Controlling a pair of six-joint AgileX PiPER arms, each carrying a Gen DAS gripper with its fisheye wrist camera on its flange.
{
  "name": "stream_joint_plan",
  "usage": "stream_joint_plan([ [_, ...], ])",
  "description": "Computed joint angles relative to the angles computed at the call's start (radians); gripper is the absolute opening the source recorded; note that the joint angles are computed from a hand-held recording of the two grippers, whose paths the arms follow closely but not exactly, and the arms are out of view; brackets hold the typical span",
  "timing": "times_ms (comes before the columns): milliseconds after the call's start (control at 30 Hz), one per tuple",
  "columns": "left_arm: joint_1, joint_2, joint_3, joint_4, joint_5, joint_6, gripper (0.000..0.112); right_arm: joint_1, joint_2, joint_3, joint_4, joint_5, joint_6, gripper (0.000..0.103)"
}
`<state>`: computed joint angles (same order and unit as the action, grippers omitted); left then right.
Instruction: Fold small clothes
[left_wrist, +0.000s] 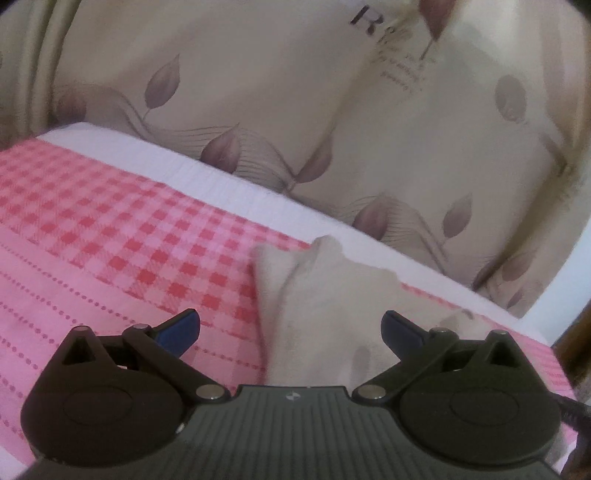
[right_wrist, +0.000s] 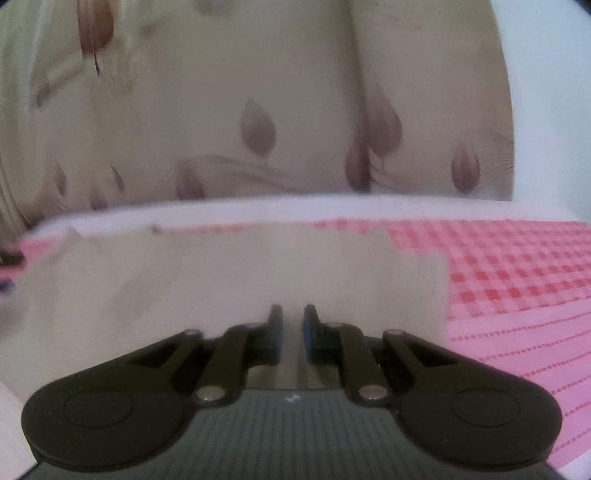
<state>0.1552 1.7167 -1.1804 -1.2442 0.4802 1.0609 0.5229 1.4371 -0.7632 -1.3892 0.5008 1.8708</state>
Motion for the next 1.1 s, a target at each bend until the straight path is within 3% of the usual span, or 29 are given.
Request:
stream_joint_plan([
  [67,-0.002,0.018,-0.027,0.043,-0.006,-0.046,0.102,-0.005,0.01,0.015,-0.079,0.0,0.096,0.011],
  [167,-0.012,0.074,-0.128,0.224,0.029,-0.208,0.102,-0.044,0.001,0.033,-0.131,-0.055,0.189,0.012],
  [233,-0.003,0.133,-0.231,0.319,0.127,-0.282,0.102,-0.059,0.0,0.038,-0.154,-0.075,0.212,0.012],
  [400,-0.015,0.203,-0.343,0.4,0.215,-0.236,0.1,0.031,0.033,-0.019,-0.011,0.058,0.032,0.013],
  [500,-0.032,0.205,-0.323,0.385,0.187,-0.105,0.097,0.05,0.06,-0.05,0.017,0.096,-0.016,0.013],
  [667,-0.026,0.203,-0.273,0.277,0.162,0.051,0.096,0.03,0.047,-0.032,-0.005,0.066,0.018,0.013],
  [833,-0.034,0.201,-0.261,0.264,0.141,0.072,0.097,0.075,0.083,-0.069,0.03,0.146,-0.036,0.015],
  [1100,-0.038,0.203,-0.263,0.262,0.136,0.074,0.097,0.082,0.086,-0.078,0.046,0.17,-0.054,0.02],
])
